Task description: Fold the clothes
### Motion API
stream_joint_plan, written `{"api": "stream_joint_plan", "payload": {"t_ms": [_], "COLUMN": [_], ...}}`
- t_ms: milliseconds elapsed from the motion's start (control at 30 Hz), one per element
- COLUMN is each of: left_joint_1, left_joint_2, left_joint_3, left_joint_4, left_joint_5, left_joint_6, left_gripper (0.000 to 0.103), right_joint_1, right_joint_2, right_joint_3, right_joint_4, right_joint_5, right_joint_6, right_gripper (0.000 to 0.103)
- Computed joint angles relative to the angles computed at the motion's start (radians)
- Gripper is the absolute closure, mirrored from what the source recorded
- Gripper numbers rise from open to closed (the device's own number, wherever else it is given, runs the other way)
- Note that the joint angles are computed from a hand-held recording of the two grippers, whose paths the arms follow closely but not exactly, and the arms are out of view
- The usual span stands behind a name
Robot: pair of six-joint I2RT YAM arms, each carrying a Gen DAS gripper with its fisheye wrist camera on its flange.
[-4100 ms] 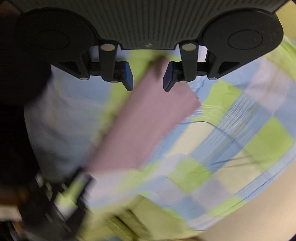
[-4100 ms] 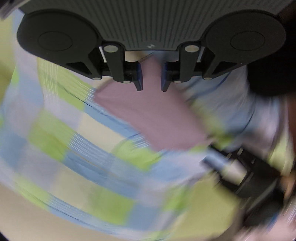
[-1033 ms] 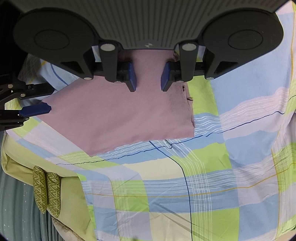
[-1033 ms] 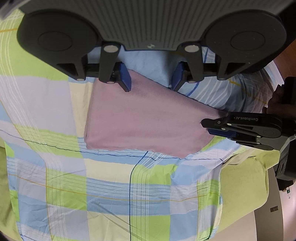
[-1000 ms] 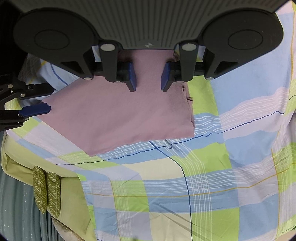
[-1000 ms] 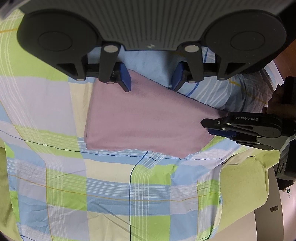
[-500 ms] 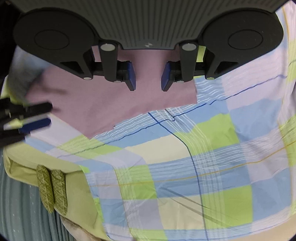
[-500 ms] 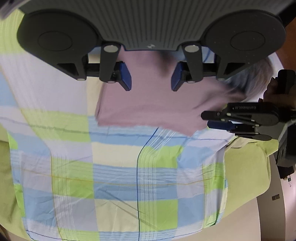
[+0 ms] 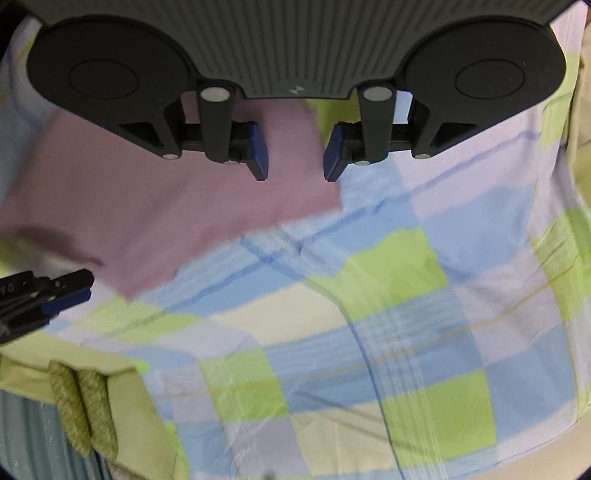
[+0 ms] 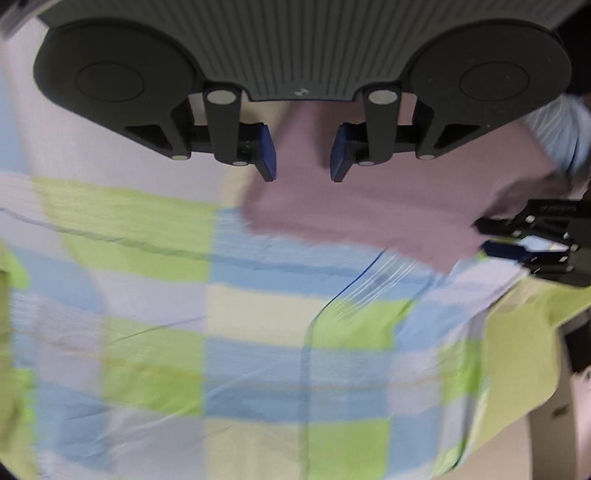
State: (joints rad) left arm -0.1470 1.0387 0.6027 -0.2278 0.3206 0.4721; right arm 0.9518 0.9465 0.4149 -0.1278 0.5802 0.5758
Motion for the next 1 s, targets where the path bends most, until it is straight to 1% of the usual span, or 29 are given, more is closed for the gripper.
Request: {"api": "stream_joint_plan", "payload": {"t_ms": [67, 100, 167, 200, 233, 267, 333, 367, 433, 500, 533, 600, 700, 800, 867, 933, 1000], "left_joint_1": [-0.05, -0.071, -0.12, -0.143, -0.168, -0.187, -0.216, -0.224, -0.236, -0.241, -0.245, -0.253, -0.267, -0.289, -0.295, -0.299, -0.303], "left_joint_2": [0.046, 0.064, 0.107, 0.131, 0.158, 0.177, 0.189, 0.191, 0.199, 0.229, 0.252, 0.282, 0.319, 0.338, 0.333, 0.329, 0.33], "left_joint_3": [0.032, 0.043, 0.057, 0.065, 0.071, 0.071, 0.061, 0.056, 0.054, 0.078, 0.097, 0.125, 0.159, 0.174, 0.171, 0.164, 0.158], "left_joint_4": [0.026, 0.036, 0.057, 0.067, 0.078, 0.088, 0.11, 0.118, 0.133, 0.129, 0.127, 0.127, 0.126, 0.131, 0.132, 0.13, 0.131], "left_joint_5": [-0.006, -0.014, -0.031, -0.038, -0.045, -0.052, -0.065, -0.067, -0.052, -0.025, -0.015, 0.003, 0.02, 0.017, 0.028, 0.04, 0.041], "left_joint_6": [-0.009, -0.009, -0.001, 0.003, 0.006, 0.009, 0.024, 0.029, 0.05, 0.065, 0.075, 0.092, 0.116, 0.145, 0.153, 0.162, 0.172], "left_gripper": [0.061, 0.06, 0.06, 0.06, 0.06, 0.06, 0.06, 0.06, 0.059, 0.057, 0.057, 0.057, 0.055, 0.055, 0.055, 0.054, 0.054], "right_joint_1": [-0.059, -0.102, -0.167, -0.218, -0.252, -0.265, -0.286, -0.285, -0.233, -0.194, -0.193, -0.212, -0.286, -0.312, -0.277, -0.213, -0.165], "right_joint_2": [-0.064, -0.065, -0.033, 0.006, 0.044, 0.062, 0.125, 0.129, 0.116, 0.121, 0.127, 0.126, 0.121, 0.129, 0.104, 0.067, 0.035], "right_joint_3": [-0.031, -0.036, -0.039, -0.041, -0.038, -0.035, -0.036, -0.039, -0.05, -0.041, -0.033, -0.033, -0.06, -0.067, -0.079, -0.081, -0.081], "right_joint_4": [0.022, 0.045, 0.108, 0.163, 0.201, 0.214, 0.284, 0.295, 0.322, 0.315, 0.302, 0.295, 0.337, 0.357, 0.363, 0.335, 0.296], "right_joint_5": [-0.04, -0.079, -0.149, -0.219, -0.265, -0.282, -0.301, -0.296, -0.227, -0.194, -0.21, -0.24, -0.335, -0.375, -0.341, -0.28, -0.241], "right_joint_6": [-0.02, -0.043, -0.079, -0.094, -0.103, -0.108, -0.113, -0.113, -0.157, -0.212, -0.221, -0.196, -0.132, -0.119, -0.16, -0.23, -0.262], "right_gripper": [0.074, 0.074, 0.074, 0.074, 0.074, 0.074, 0.074, 0.074, 0.081, 0.082, 0.082, 0.082, 0.082, 0.082, 0.096, 0.097, 0.097]}}
